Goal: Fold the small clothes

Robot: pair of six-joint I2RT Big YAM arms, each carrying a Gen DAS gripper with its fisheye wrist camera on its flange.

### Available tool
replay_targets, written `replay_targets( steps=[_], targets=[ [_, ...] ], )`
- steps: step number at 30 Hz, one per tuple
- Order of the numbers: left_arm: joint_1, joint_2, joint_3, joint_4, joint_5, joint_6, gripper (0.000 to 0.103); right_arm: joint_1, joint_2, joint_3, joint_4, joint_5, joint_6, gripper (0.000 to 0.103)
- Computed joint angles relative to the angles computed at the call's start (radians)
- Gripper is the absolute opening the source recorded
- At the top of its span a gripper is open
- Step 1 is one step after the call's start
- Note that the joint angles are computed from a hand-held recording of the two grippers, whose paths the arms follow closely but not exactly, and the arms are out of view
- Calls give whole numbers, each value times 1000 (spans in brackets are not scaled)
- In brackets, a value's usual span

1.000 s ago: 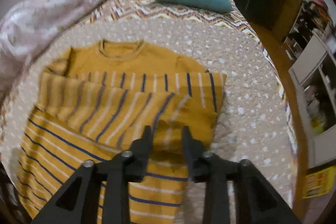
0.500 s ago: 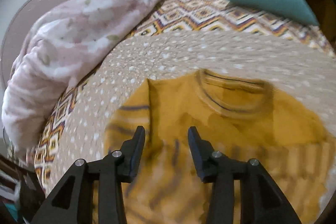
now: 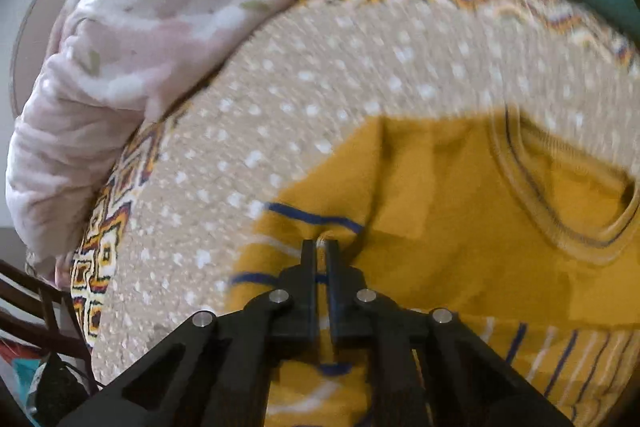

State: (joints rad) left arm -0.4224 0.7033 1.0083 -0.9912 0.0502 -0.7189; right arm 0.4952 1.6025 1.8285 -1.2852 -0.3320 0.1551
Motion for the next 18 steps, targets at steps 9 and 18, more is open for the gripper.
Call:
replay_targets(
  steps=[9, 18],
  targets=[
    [-14, -13, 1, -5, 7, 13, 75, 83, 206, 337, -96, 167, 34, 4],
    [29, -4, -10, -10, 86, 23, 75, 107, 240, 368, -134, 281, 86, 4]
  ],
)
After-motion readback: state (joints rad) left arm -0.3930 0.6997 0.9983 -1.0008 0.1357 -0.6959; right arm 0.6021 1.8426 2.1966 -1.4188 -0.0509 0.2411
